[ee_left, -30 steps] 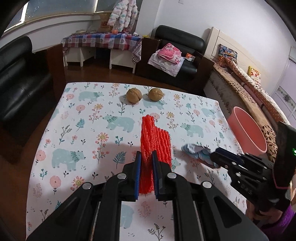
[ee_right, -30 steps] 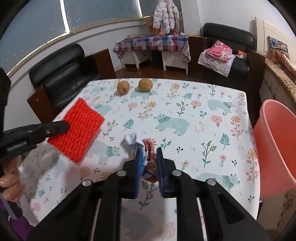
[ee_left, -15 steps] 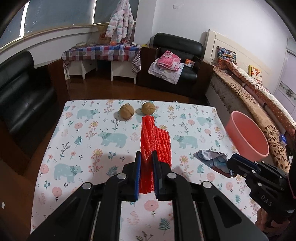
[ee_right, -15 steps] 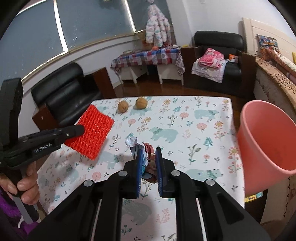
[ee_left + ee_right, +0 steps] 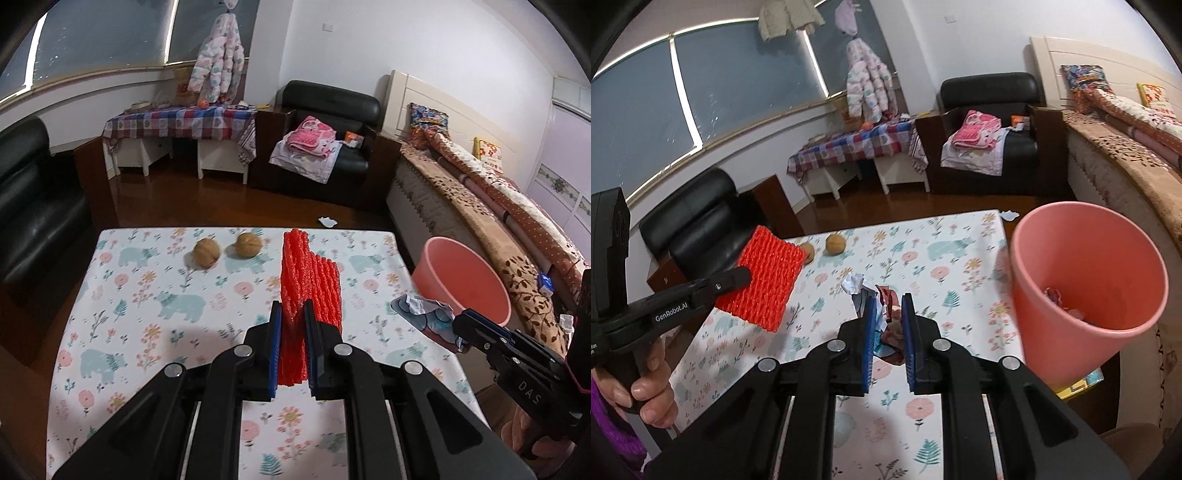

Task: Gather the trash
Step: 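Carry the red pad with the left tool while the right tool carries the wrapper to the bucket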

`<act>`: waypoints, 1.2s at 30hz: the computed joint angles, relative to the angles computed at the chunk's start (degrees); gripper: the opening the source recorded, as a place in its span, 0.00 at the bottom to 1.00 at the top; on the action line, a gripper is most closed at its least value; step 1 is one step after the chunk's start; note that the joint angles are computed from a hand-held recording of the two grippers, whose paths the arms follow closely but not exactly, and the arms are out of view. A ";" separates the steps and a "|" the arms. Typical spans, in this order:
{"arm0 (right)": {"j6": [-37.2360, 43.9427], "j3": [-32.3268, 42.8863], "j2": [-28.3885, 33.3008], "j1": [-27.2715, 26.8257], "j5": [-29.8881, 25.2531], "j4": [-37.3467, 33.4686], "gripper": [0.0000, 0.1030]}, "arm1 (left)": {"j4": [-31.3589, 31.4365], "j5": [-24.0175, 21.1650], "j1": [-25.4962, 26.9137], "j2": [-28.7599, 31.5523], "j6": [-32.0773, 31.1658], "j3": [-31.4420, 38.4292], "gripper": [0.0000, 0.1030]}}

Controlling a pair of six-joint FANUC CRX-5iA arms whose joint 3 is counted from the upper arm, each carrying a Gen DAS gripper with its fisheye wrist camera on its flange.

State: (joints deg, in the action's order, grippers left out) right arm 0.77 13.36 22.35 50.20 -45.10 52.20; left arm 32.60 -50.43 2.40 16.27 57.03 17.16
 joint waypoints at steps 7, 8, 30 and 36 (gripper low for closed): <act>-8.10 -5.33 -3.24 -0.99 -0.56 6.54 0.14 | 1.08 0.15 -2.87 1.04 -1.31 2.06 0.10; -9.13 -6.05 -3.69 -1.10 -0.81 7.36 0.14 | 1.21 0.19 -3.38 1.26 -1.53 2.46 0.10; -23.40 -17.81 -11.30 -5.64 -7.34 14.19 0.14 | -0.18 -1.57 -13.81 9.57 -1.24 14.97 0.10; -23.91 -19.67 -12.14 -6.65 -9.10 14.17 0.14 | -1.20 -2.71 -16.03 13.07 -0.63 19.77 0.10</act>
